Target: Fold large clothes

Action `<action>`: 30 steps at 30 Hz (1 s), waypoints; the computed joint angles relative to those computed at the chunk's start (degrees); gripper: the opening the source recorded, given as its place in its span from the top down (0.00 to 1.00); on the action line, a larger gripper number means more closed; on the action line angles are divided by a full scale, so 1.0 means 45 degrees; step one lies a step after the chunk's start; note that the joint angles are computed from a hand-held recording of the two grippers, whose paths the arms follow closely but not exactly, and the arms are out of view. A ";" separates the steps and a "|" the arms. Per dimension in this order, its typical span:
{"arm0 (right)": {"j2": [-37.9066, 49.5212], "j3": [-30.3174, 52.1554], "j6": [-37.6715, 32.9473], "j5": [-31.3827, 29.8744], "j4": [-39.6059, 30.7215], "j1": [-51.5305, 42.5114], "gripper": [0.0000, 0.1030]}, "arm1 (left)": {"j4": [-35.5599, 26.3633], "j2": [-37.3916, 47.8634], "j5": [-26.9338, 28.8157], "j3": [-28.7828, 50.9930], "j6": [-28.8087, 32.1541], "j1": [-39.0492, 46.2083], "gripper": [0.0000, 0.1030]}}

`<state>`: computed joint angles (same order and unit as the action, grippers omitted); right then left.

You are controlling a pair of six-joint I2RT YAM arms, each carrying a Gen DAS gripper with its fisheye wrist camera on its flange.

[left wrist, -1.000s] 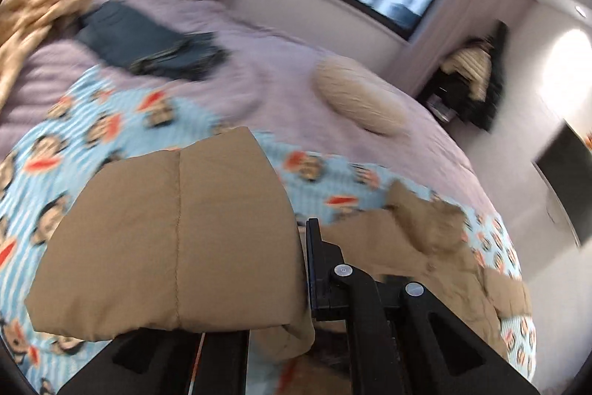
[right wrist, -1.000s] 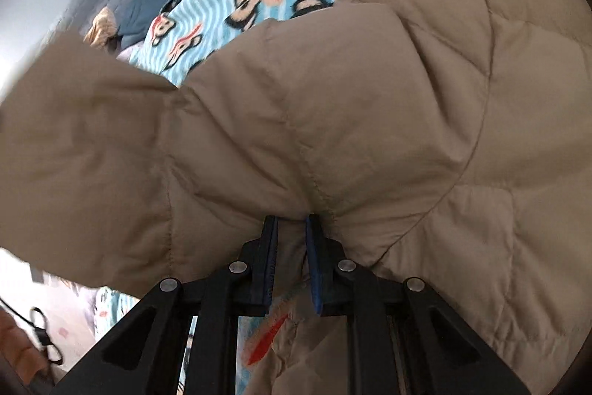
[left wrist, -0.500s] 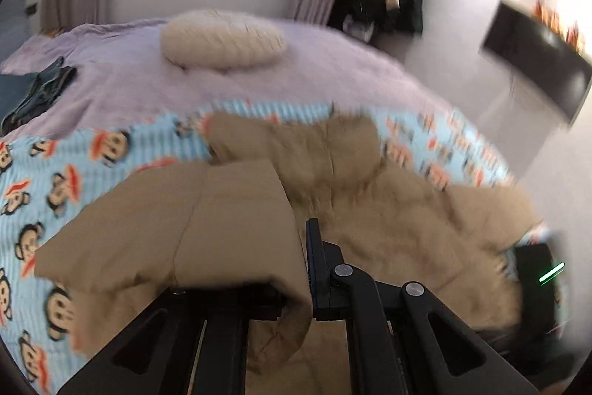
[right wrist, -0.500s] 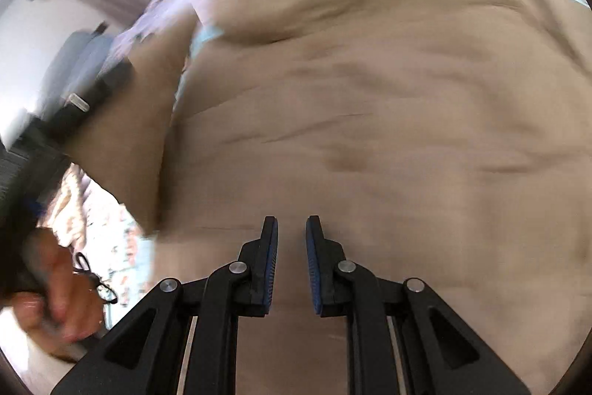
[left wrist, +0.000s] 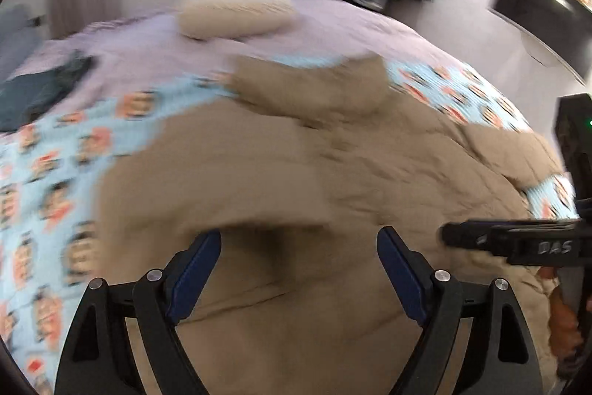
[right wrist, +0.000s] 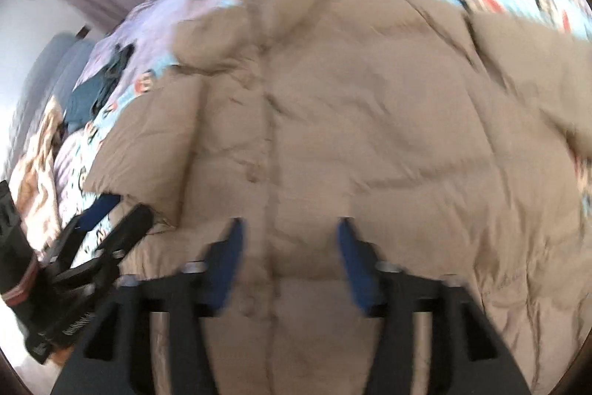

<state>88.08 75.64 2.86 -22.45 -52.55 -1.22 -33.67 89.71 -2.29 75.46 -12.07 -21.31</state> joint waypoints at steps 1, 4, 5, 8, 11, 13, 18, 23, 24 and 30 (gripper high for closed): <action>-0.0111 0.0229 -0.0269 0.0559 0.0183 0.0833 0.36 | 0.0060 -0.0394 -0.0253 -0.0429 -0.0043 0.0505 0.15; -0.0317 0.0348 -0.1020 0.2463 0.1010 0.3185 0.23 | -0.0213 -0.0498 -0.0318 -0.0870 -0.0454 0.2368 0.15; -0.0418 0.0226 -0.1331 0.3414 0.1358 0.4057 0.23 | -0.0306 -0.0257 -0.0053 -0.0890 -0.0621 0.2937 0.15; -0.0100 -0.0127 -0.2665 0.6888 0.2665 0.6611 0.23 | -0.0351 0.0551 0.0744 -0.1117 -0.0997 0.4071 0.15; 0.0872 -0.0228 -0.4298 0.9418 0.4089 0.8004 0.23 | 0.0117 0.1055 0.0745 -0.1570 -0.0964 0.4052 0.15; 0.1444 -0.0121 -0.4883 1.0144 0.4704 0.8068 0.23 | 0.0467 0.1163 0.0618 -0.1769 -0.0908 0.3892 0.15; 0.1807 0.1273 -0.1370 0.8425 0.3421 0.5447 0.23 | 0.0145 0.1629 0.2097 -0.1267 -0.0643 0.4464 0.15; 0.2732 0.2086 0.2192 0.2402 0.2015 0.1372 0.41 | -0.0105 0.3395 0.5884 0.0878 -0.1172 0.6420 0.15; 0.3023 0.2268 0.2328 0.1670 0.1791 0.1050 0.65 | -0.0244 0.4035 0.6601 0.1449 -0.1476 0.6698 0.16; 0.3397 0.1507 0.4138 -0.1059 0.2375 -0.0271 0.93 | -0.0294 0.4956 0.6806 0.2999 -0.1733 0.6306 0.78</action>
<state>103.37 82.42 21.48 -27.22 -41.86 -2.44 -34.99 112.01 28.34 88.96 -19.87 7.07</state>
